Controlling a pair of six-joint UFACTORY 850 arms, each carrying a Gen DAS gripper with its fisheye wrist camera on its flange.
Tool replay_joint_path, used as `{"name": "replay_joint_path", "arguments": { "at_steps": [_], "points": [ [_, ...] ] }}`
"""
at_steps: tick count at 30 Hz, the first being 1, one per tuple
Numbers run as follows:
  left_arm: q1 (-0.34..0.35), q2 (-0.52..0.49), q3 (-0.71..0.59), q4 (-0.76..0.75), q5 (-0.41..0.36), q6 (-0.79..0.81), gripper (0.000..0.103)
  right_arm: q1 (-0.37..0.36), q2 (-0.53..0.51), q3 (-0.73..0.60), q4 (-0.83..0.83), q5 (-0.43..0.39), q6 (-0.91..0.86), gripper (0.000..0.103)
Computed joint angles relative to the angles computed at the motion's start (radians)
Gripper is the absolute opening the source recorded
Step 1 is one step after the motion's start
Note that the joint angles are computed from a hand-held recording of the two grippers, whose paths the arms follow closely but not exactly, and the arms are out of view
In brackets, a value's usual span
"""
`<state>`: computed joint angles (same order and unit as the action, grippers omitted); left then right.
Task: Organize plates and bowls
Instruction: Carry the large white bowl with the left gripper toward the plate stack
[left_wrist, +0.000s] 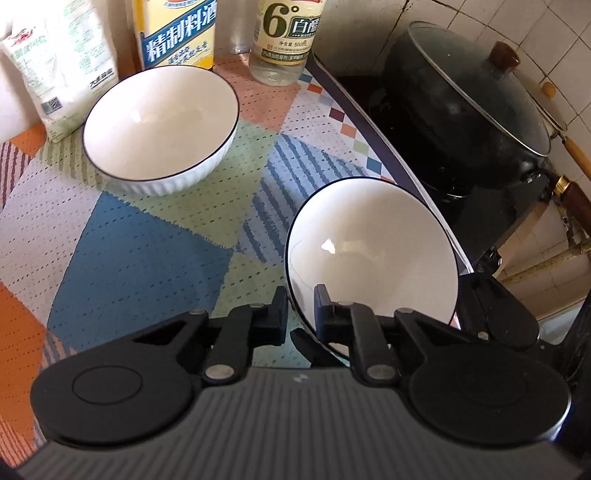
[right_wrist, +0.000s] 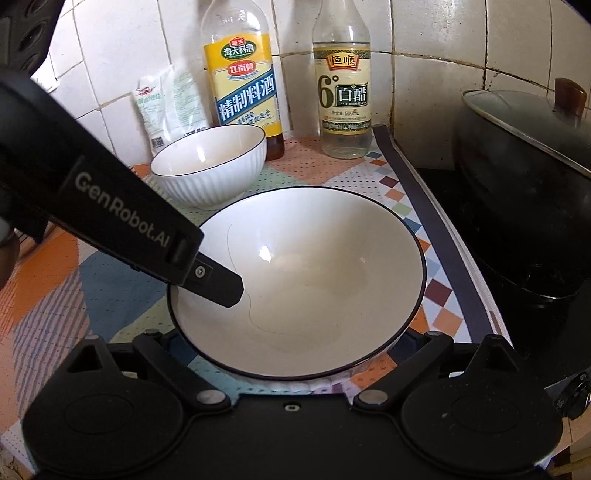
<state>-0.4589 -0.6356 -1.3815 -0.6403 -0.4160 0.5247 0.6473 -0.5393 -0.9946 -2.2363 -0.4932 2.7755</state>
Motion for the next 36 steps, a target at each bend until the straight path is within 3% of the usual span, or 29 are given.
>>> {"name": "replay_joint_path", "arguments": {
  "at_steps": [6, 15, 21, 29, 36],
  "points": [
    [0.02, 0.038, 0.042, -0.015, -0.017, 0.011, 0.013, 0.026, 0.009, 0.005, 0.014, -0.011, -0.019, 0.099],
    [0.041, 0.189, 0.202, 0.085, 0.062, 0.012, 0.013, 0.104, 0.025, -0.021, 0.115, -0.01, -0.111, 0.099],
    [0.094, 0.301, 0.32, 0.137, 0.081, -0.041, 0.014, 0.165, 0.015, -0.072, 0.147, 0.01, -0.201, 0.099],
    [0.24, 0.402, 0.412, 0.098, 0.035, -0.014, 0.014, 0.231, -0.045, -0.206, 0.177, 0.085, -0.298, 0.099],
    [0.365, 0.459, 0.482, 0.118, 0.046, 0.006, 0.014, 0.28, -0.148, -0.374, 0.234, 0.155, -0.413, 0.099]
  ]
}}
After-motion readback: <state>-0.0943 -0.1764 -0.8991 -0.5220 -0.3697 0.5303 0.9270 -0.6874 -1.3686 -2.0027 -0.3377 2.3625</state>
